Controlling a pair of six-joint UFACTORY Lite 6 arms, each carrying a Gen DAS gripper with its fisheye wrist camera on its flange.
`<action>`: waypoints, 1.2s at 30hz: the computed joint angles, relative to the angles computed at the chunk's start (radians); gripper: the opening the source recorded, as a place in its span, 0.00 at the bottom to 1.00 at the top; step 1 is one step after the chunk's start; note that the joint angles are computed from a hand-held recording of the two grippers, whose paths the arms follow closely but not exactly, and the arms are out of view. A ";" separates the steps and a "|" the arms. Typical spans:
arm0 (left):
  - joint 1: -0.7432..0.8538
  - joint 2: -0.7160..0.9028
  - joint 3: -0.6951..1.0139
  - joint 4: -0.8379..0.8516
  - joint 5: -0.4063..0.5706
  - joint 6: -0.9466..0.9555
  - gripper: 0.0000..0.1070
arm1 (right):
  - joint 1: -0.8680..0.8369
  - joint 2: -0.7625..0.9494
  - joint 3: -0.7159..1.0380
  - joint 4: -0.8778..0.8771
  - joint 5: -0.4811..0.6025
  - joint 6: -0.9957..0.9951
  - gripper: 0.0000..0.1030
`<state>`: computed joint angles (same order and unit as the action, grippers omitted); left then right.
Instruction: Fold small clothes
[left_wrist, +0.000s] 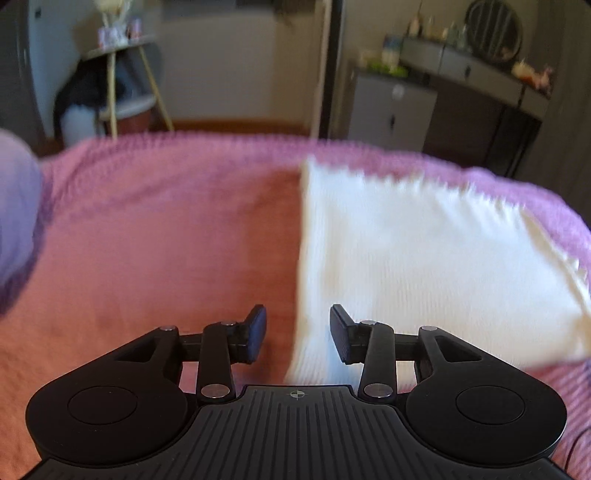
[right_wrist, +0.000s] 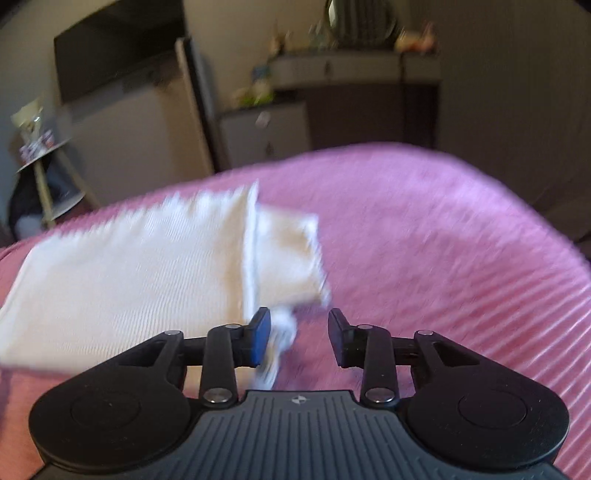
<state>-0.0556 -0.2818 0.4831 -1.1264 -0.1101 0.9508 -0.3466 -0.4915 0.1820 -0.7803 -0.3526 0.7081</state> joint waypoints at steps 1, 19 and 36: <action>-0.035 0.033 0.024 0.084 -0.032 -0.100 0.53 | 0.045 -0.008 0.007 0.105 0.010 -0.090 0.32; -0.107 0.474 0.227 0.721 -0.265 -0.815 0.85 | 0.252 0.573 0.330 0.616 -0.186 -0.636 0.22; 0.028 0.417 0.226 0.701 -0.144 -0.803 0.88 | 0.288 0.589 0.334 0.786 -0.182 -0.829 0.29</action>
